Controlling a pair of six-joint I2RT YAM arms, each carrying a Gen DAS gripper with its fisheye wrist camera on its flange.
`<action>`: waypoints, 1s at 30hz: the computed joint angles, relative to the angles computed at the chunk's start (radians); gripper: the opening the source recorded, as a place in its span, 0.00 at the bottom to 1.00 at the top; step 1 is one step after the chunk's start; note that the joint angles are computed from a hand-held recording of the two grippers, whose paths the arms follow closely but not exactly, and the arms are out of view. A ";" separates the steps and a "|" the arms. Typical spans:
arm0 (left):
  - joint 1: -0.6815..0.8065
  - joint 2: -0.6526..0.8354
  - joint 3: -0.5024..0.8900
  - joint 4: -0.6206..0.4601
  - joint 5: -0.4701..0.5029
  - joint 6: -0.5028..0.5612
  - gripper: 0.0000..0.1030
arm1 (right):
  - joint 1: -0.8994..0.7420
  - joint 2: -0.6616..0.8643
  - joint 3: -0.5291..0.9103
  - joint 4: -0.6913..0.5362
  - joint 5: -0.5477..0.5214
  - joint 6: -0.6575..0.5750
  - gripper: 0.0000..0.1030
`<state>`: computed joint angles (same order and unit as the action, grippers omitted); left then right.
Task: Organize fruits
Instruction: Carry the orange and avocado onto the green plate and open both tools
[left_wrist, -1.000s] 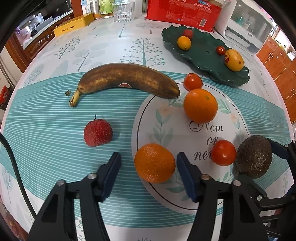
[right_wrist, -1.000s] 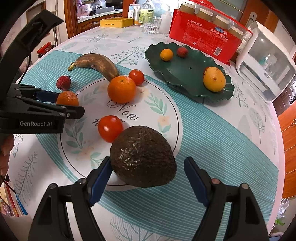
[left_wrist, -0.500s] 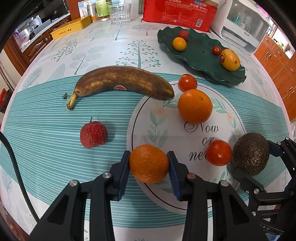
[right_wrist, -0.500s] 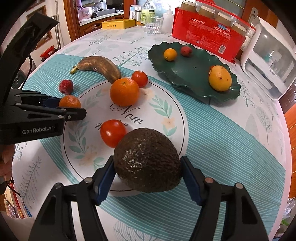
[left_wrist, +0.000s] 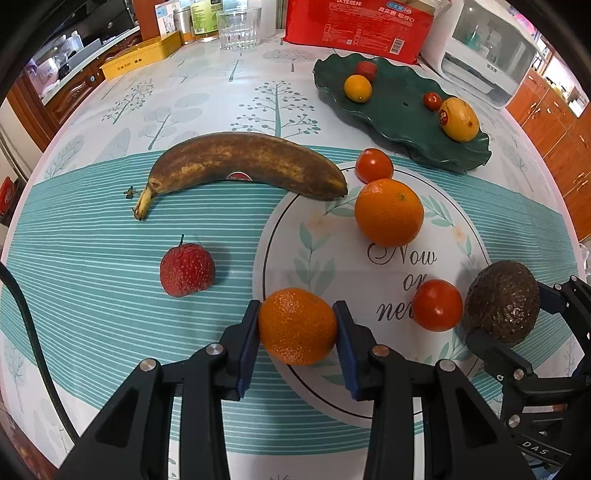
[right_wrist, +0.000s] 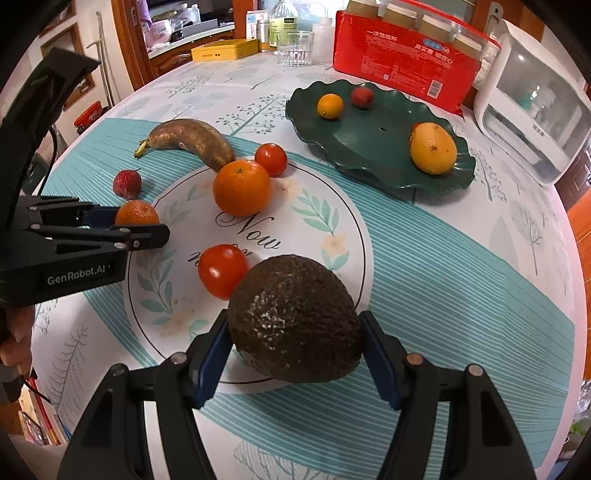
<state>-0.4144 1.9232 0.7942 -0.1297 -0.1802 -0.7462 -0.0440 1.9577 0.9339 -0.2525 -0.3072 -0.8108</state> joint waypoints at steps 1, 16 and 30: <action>0.001 -0.003 -0.003 0.002 0.000 0.000 0.35 | -0.002 -0.002 0.005 -0.008 -0.004 0.005 0.65; 0.021 -0.091 0.096 -0.092 -0.030 0.069 0.35 | -0.020 -0.067 0.115 -0.135 -0.091 0.072 0.65; 0.107 -0.025 0.477 -0.247 -0.024 0.216 0.35 | 0.007 0.092 0.545 -0.275 -0.094 0.212 0.65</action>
